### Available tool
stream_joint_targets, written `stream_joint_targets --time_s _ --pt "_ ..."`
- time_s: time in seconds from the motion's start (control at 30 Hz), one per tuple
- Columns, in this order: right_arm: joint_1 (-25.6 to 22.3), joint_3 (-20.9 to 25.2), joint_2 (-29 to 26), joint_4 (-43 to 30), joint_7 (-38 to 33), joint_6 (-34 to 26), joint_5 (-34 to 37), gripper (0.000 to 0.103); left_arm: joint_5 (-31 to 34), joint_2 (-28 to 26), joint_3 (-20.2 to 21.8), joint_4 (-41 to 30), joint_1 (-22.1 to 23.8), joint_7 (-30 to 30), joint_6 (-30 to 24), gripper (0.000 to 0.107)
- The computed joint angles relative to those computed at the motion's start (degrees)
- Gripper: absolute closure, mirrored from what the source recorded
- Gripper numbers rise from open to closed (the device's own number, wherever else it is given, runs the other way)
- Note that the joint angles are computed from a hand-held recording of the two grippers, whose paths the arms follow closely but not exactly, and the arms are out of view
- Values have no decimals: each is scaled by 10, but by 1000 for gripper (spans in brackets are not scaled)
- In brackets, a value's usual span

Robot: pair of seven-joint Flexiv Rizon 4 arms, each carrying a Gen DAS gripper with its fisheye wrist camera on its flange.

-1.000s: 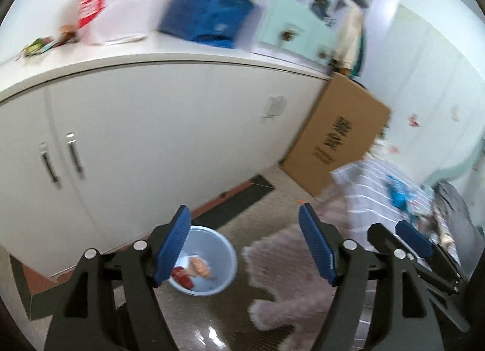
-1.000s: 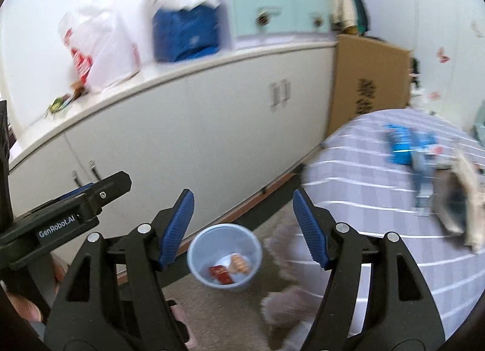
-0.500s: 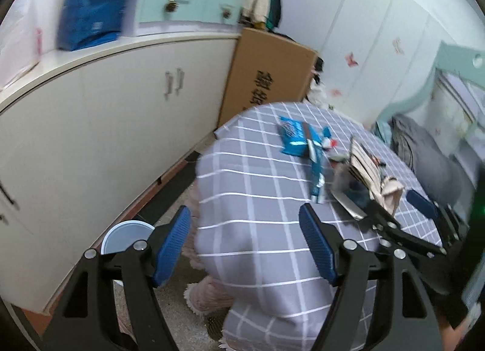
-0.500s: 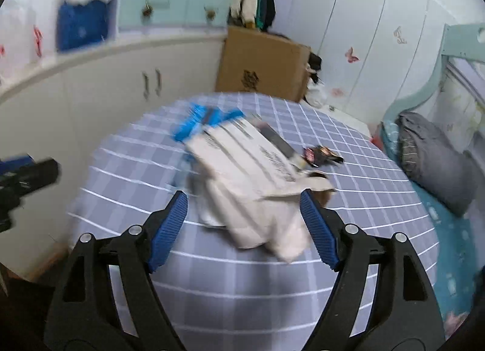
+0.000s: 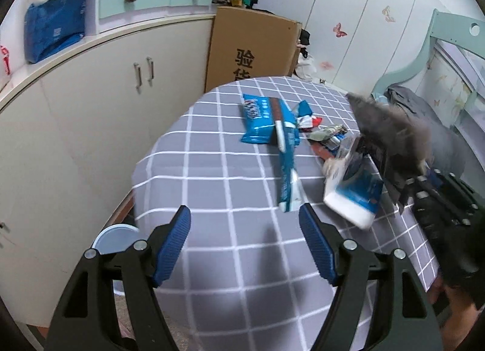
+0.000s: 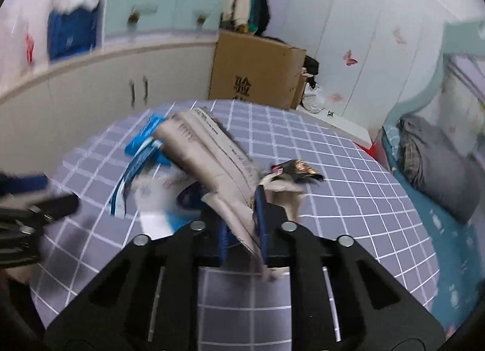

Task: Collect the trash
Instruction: 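Grasp the white paper bag with the right tool while the left grasps a blue wrapper, then carry both items over the wastebasket and open the left tool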

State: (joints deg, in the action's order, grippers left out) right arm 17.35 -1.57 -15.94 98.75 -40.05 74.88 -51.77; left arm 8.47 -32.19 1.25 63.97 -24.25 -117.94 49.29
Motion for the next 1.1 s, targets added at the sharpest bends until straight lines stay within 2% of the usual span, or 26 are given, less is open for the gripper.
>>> stream_joint_targets --time_s 0.07,0.27,0.37,0.47,0.53,0.57,0.6,0.73,0.83,0.97,1.1 --pt "-6 -13 7 11 31 31 -15 95 0 -18 -2 -26 -2 5 -11 34" --pt "-22 -26 13 19 74 74 -39 97 -4 -75 3 -113 -8 14 -51 35" --pt "-30 -16 6 15 55 82 -9 97 -8 -93 3 -141 -8 25 -67 48" --pt "-23 -33 6 18 67 95 -21 97 -9 -104 7 -155 -9 27 -72 57" --pt "-17 -44 6 16 84 98 -39 98 -6 -109 9 -163 -11 35 -75 89" --pt "-10 -60 8 18 113 105 -69 98 -10 -109 6 -165 -9 40 -76 94" --pt "-6 -75 10 17 145 108 -105 98 -14 -107 3 -159 -7 40 -68 95" --pt "-18 -83 21 12 230 114 -197 98 -7 -73 7 -101 -8 34 -2 95" --pt "-29 -76 36 7 281 102 -261 98 -13 -47 2 -62 -4 34 35 95" --pt "-47 -49 52 -2 313 100 -304 98 -15 -2 2 2 -1 28 91 95" --pt "-62 -8 57 -12 300 113 -294 98 -12 46 8 66 4 14 130 95"
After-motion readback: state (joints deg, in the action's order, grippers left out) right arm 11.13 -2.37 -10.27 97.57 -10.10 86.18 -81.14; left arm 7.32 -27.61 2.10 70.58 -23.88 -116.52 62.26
